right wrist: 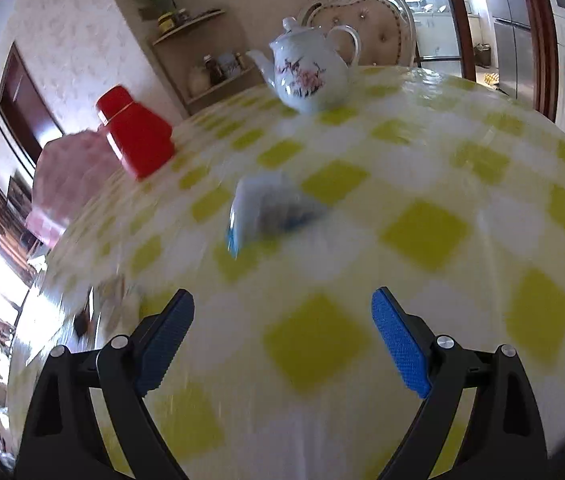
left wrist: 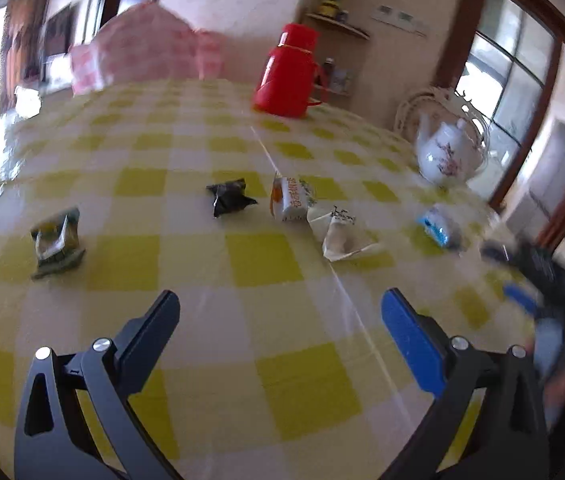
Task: Organize snacks
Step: 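Move both open tools back over the remaining snacks on the table, then grasp the clear grey-printed snack bag with the right tool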
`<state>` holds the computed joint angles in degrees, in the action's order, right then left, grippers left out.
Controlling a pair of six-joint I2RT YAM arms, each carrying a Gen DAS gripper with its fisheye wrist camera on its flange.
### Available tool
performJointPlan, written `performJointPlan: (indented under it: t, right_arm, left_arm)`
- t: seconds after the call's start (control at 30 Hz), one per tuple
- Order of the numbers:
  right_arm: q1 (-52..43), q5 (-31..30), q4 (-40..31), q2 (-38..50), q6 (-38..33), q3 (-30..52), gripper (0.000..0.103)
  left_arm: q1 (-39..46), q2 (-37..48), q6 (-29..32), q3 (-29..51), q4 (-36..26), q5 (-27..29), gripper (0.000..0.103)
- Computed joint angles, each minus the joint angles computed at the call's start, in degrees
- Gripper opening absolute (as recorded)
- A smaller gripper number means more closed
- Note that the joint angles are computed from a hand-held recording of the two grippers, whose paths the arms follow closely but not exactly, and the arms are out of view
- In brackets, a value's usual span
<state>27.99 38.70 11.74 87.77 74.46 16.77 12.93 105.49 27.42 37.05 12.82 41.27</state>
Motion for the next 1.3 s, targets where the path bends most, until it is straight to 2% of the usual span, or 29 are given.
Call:
performJointPlan:
  t: [0.07, 0.13, 0.2, 0.23, 0.33, 0.43, 0.47, 0.5, 0.53, 0.73, 0.9, 1.03, 1.17, 1.3]
  right_arm:
    - [-7.8, -4.0, 7.3, 2.9, -8.6, 1.1, 0.088]
    - [-13.9, -7.4, 10.8, 6.3, -15.5, 3.9, 0.088]
    - [-16.9, -8.6, 7.4, 9.1, -19.4, 8.8, 0.088]
    - [-18.5, -9.5, 3.8, 11.3, -21.9, 12.6, 0.088]
    - [-21.8, -13.6, -1.3, 16.2, -27.2, 19.0, 0.088]
    - [-22.0, -16.1, -7.9, 23.0, -30.6, 25.5, 0.089]
    - [-20.3, -13.0, -8.2, 24.2, -31.9, 26.2, 0.088]
    - [-19.5, -12.6, -7.6, 24.0, -31.9, 25.8, 0.077]
    - [-18.7, -12.1, -7.0, 23.6, -31.4, 25.2, 0.066]
    - [-7.8, -9.3, -4.0, 17.1, -23.3, 17.2, 0.056]
    - [9.0, -0.9, -12.3, 13.0, -11.1, 16.8, 0.056]
    - [21.6, 5.7, -21.3, 11.6, 0.9, 19.1, 0.056]
    - [31.6, 9.8, -27.6, 12.5, 10.8, 22.4, 0.056]
    - [35.9, 11.6, -30.1, 13.5, 14.3, 24.9, 0.056]
  left_arm:
    - [1.6, -0.3, -1.3, 0.2, 1.2, 2.0, 0.101]
    - [3.5, -0.7, -2.0, 0.7, 1.7, 4.0, 0.101]
    - [5.5, -0.5, -5.6, 1.8, 3.0, 4.1, 0.101]
    - [6.4, 0.0, -7.3, 3.0, 2.2, 4.4, 0.101]
    - [8.8, 2.7, -14.2, 7.5, 0.0, 4.4, 0.101]
    - [9.7, 3.6, -16.7, 10.0, -1.3, 3.6, 0.101]
    - [10.2, 4.0, -17.0, 10.9, -2.1, 3.4, 0.101]
    - [10.4, 4.3, -17.3, 11.5, -2.6, 3.4, 0.101]
    - [10.6, 4.4, -17.4, 12.0, -3.2, 3.4, 0.101]
    - [11.6, 8.3, -18.0, 19.5, -8.2, 0.0, 0.101]
    - [14.3, 15.1, -18.4, 32.1, -19.2, -0.2, 0.101]
    - [14.0, 18.0, -13.9, 36.8, -24.2, 0.0, 0.101]
    - [13.4, 19.8, -12.3, 38.2, -24.8, -0.3, 0.101]
    - [12.9, 21.6, -13.6, 39.8, -26.6, -0.8, 0.101]
